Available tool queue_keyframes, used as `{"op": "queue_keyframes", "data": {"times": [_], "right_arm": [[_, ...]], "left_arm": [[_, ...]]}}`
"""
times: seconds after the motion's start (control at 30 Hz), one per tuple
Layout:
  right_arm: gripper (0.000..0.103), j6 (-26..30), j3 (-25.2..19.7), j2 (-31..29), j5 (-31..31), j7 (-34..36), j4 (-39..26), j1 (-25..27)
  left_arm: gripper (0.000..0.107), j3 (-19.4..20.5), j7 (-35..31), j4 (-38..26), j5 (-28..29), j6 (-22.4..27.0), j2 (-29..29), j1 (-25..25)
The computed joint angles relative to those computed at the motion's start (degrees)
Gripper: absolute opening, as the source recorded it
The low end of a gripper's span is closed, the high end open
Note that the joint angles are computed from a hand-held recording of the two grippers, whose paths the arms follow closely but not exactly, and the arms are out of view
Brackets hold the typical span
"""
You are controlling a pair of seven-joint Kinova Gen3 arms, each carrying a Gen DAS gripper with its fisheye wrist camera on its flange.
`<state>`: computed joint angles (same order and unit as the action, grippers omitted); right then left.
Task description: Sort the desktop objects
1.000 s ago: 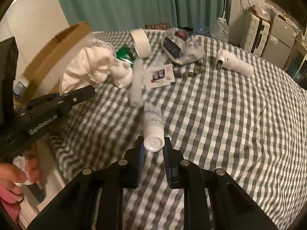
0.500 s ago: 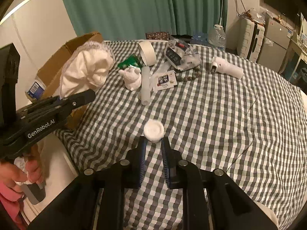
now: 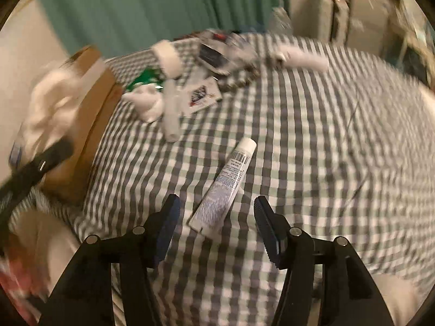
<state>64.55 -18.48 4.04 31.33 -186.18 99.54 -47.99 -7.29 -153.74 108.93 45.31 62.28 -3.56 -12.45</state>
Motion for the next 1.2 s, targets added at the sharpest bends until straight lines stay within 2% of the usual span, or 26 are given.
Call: {"op": "queue_keyframes", "data": {"times": [0.07,0.17,0.2,0.23,0.27,0.43,0.47,0.63,0.77,0.83,0.87,0.9,1.0,1.07,1.1,1.2], "right_arm": [[0.057,2.1,0.4,1.7,0.9,0.8,-1.3,-0.1],[0.057,2.2,1.8,3.8,1.5,0.7,-2.2,-0.1],[0.053,2.1,2.4,4.4,1.2,0.5,-2.4,0.1],[0.045,1.9,2.8,5.0,0.5,0.9,-2.7,0.3],[0.018,2.5,3.2,5.9,-0.3,1.8,-3.3,0.4],[0.011,3.9,4.3,6.5,0.1,2.8,-3.9,-1.3],[0.000,3.7,4.3,6.0,0.1,2.5,-3.5,-1.4],[0.000,5.3,3.4,4.7,0.4,2.9,-3.8,-2.2],[0.002,2.4,3.4,3.7,-1.5,1.6,-2.0,-0.9],[0.013,0.1,3.3,3.1,-2.8,0.6,-0.7,0.0],[0.024,-0.4,3.2,3.3,-3.4,0.5,-0.7,0.3],[0.030,-0.6,3.1,3.6,-3.7,0.6,-0.8,0.4],[0.038,-1.8,3.2,5.4,-5.1,2.7,-1.3,0.8],[0.038,-1.1,3.6,6.8,-4.2,3.4,-2.1,-0.1],[0.025,-0.9,3.7,7.1,-3.7,4.0,-2.5,-0.6],[0.023,0.4,4.1,8.0,-2.1,4.2,-3.4,-2.4]], "left_arm": [[0.014,0.3,0.9,-0.3,-0.7,-0.2,0.4,0.2],[0.014,0.8,2.1,-0.7,-1.8,-0.2,0.9,0.4],[0.014,1.0,2.2,-0.8,-2.1,-0.1,1.1,0.5],[0.014,1.1,2.3,-0.8,-2.3,-0.1,1.2,0.6],[0.014,1.2,2.4,-0.8,-2.5,-0.3,1.1,0.6],[0.014,1.8,3.7,-1.3,-3.8,-0.6,1.7,1.1],[0.014,1.9,3.9,-1.2,-4.0,-0.8,1.6,1.2],[0.014,1.6,3.3,-1.3,-3.7,-0.5,1.5,1.1],[0.014,1.3,3.0,-1.2,-3.3,-0.4,1.3,0.8],[0.014,1.3,2.8,-1.0,-3.3,-0.6,1.2,0.7],[0.014,1.3,3.0,-1.1,-3.4,-0.7,1.2,0.8],[0.014,1.5,3.3,-1.1,-3.7,-0.9,1.3,0.9],[0.014,1.7,4.2,-1.3,-4.5,-1.4,1.5,1.1],[0.014,1.8,4.4,-1.3,-4.7,-1.4,1.5,1.2],[0.014,1.9,4.6,-1.3,-4.8,-1.4,1.5,1.3],[0.014,1.9,4.6,-1.4,-4.9,-1.5,1.7,1.3]]}}
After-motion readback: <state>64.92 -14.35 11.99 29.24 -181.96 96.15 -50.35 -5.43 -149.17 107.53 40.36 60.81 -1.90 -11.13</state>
